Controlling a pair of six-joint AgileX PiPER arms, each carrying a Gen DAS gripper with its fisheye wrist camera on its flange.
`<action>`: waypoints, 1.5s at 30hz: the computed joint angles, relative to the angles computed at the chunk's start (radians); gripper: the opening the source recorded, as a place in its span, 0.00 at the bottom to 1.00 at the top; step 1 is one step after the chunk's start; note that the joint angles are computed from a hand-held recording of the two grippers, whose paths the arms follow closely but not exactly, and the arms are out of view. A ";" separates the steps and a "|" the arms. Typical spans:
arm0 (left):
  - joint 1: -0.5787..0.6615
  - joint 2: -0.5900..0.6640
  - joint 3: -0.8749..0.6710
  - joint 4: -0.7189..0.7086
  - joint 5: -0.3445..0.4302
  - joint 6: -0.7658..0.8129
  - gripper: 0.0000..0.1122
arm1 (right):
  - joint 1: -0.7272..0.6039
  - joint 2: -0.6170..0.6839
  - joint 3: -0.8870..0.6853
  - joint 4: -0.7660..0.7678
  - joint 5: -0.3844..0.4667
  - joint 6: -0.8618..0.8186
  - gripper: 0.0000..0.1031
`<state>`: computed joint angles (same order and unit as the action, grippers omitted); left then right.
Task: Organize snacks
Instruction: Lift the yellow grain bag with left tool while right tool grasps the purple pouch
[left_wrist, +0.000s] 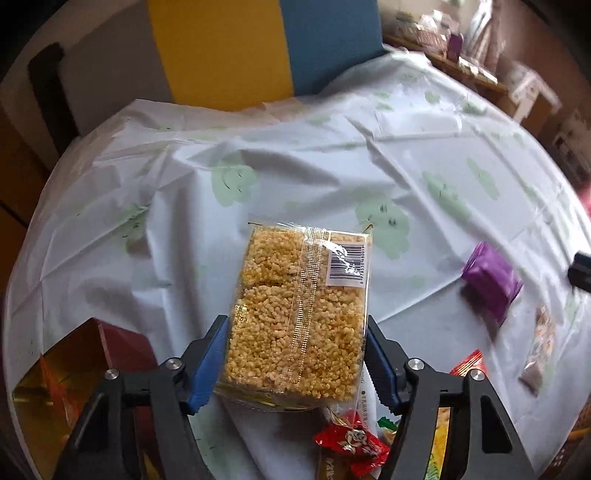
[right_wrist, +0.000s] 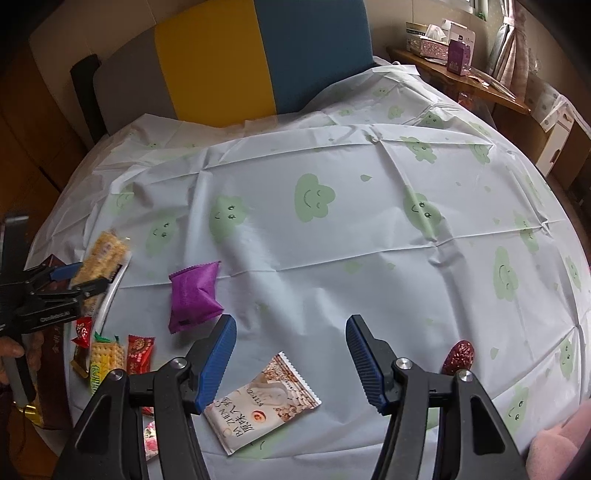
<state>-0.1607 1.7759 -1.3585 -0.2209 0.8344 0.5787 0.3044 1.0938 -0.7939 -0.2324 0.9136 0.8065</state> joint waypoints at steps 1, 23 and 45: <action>0.012 -0.011 0.004 -0.019 -0.001 0.004 0.62 | -0.004 0.001 0.001 0.002 0.002 0.000 0.61; 0.484 -0.779 0.644 -0.474 0.247 0.607 0.62 | -0.059 0.006 0.034 0.115 -0.028 -0.078 0.61; 0.749 -0.903 0.937 -0.472 0.275 0.952 0.62 | 0.190 0.183 -0.090 -0.028 -0.049 0.030 0.61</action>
